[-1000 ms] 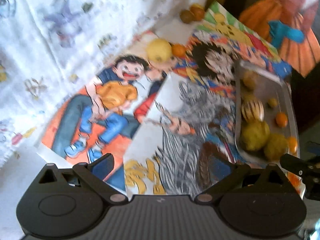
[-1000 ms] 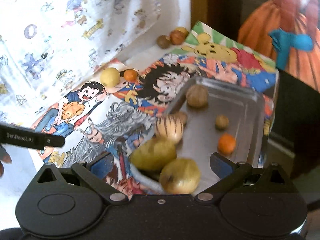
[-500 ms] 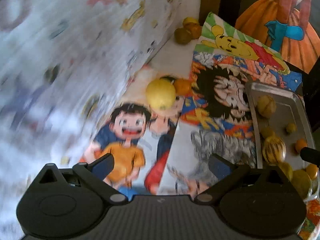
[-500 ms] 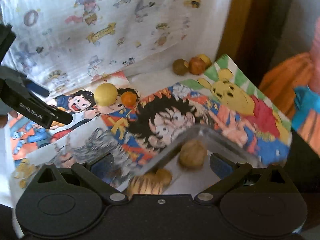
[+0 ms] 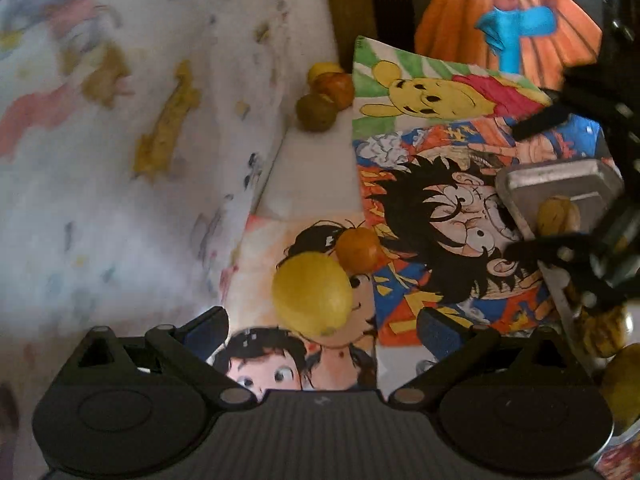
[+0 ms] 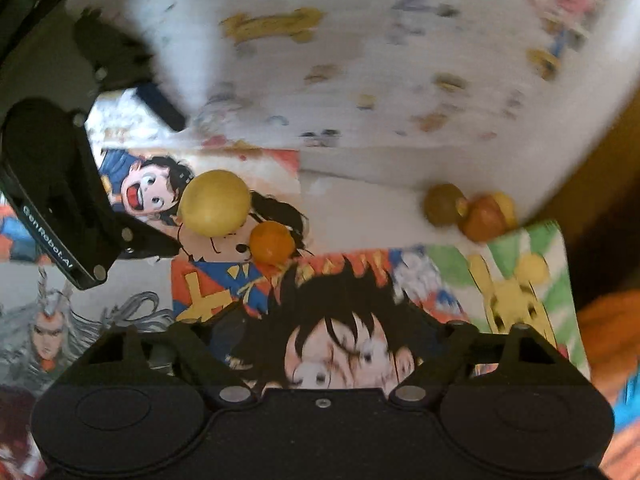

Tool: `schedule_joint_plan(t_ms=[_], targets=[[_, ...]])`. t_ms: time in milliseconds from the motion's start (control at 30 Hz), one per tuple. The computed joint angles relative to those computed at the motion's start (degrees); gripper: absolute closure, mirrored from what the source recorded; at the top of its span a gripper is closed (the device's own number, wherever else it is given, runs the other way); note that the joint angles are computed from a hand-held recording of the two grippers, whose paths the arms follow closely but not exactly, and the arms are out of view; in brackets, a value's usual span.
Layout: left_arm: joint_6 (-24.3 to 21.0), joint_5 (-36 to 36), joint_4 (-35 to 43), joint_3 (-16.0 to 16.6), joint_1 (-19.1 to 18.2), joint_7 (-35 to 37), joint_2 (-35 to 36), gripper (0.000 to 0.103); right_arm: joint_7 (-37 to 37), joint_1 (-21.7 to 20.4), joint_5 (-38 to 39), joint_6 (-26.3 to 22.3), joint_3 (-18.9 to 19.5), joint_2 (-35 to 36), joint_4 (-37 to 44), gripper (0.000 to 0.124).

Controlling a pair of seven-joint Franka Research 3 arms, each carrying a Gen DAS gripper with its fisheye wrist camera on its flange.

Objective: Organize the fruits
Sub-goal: 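Grasp the yellow lemon with the left tool while the right tool grasps the small orange, then carry the lemon over the tray with left tool while right tool carries the orange there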

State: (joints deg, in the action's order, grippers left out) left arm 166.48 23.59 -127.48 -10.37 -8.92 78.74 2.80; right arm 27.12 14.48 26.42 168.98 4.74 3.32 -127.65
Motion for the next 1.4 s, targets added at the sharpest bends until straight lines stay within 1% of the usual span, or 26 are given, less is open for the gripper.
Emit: schedule_joint_plan(t_ms=[33, 133, 167, 233, 267, 300, 367, 467, 567, 633, 767, 900, 967, 1033, 1100, 1167, 1400], targets=[[-0.1, 0.5, 0.6, 0.1, 0.0, 0.5, 0.7, 0.002, -2.6, -0.2, 0.6, -1.2, 0.3, 0.9, 1.3, 0.047], [-1.0, 2.2, 2.7, 0.2, -0.1, 1.7, 2.7, 0.003, -15.4, -1.4, 5.2, -4.5, 2.0, 3.2, 4.8, 0.048], [-0.9, 2.0, 3.1, 0.2, 0.0, 2.5, 3.1, 0.003, -17.5, -1.5, 5.2, -5.3, 2.1, 4.0, 5.8, 0.049], [-0.9, 1.3, 3.9, 0.1, 0.2, 3.9, 4.0, 0.005, -20.0, -1.4, 4.5, -7.0, 2.2, 5.7, 7.9, 0.051], [-0.8, 0.2, 4.3, -0.1, 0.5, 5.1, 4.5, 0.005, -20.4, -1.3, 3.5, -8.0, 2.1, 6.7, 9.1, 0.055], [-0.9, -1.1, 4.7, -0.4, 0.8, 6.5, 4.9, 0.006, -20.6, -1.2, 2.4, -8.5, 2.0, 7.7, 10.1, 0.059], [-1.2, -3.5, 5.5, -1.0, 1.2, 8.9, 5.8, 0.008, -22.1, -1.1, 1.0, -8.5, 2.3, 9.2, 11.5, 0.064], [-1.3, -6.9, 6.4, -1.8, 1.8, 12.4, 6.9, 0.011, -24.2, -1.8, 1.9, -10.0, 3.3, 10.6, 13.4, 0.067], [-2.0, -10.8, 7.2, -2.7, 2.6, 15.8, 7.8, 0.015, -26.1, -1.8, 1.0, -11.4, 3.4, 11.6, 14.5, 0.073], [-2.5, -12.2, 7.6, -2.7, 2.7, 16.7, 8.2, 0.018, -26.3, -1.7, 0.4, -12.4, 3.2, 12.1, 15.1, 0.076], [-3.2, -13.6, 8.4, -2.5, 2.7, 17.7, 8.8, 0.020, -26.0, -1.9, 0.7, -14.1, 3.3, 13.2, 16.7, 0.079], [-3.4, -14.8, 9.1, -2.6, 2.9, 18.5, 9.4, 0.023, -24.8, -1.6, 0.3, -14.7, 3.1, 13.7, 17.4, 0.086], [-3.8, -15.4, 9.5, -2.7, 3.1, 19.2, 9.7, 0.026, -24.3, -1.6, 0.6, -14.1, 3.2, 13.8, 17.2, 0.086], [-4.3, -16.1, 9.9, -3.0, 3.2, 19.9, 10.0, 0.034, -24.1, -1.8, 1.4, -13.6, 3.3, 13.4, 16.5, 0.086], [-5.0, -16.6, 10.5, -3.0, 3.2, 20.1, 10.4, 0.040, -23.2, -2.0, 1.9, -13.6, 3.2, 13.3, 16.4, 0.086], [-5.1, -17.0, 10.5, -2.9, 3.1, 19.6, 10.4, 0.040, -21.5, -2.1, 2.3, -13.3, 2.8, 13.0, 16.1, 0.086], [-5.9, -19.8, 10.2, -3.2, 3.3, 17.5, 9.9, 0.041, -17.9, -3.4, 5.7, -9.7, 2.1, 9.4, 12.2, 0.086]])
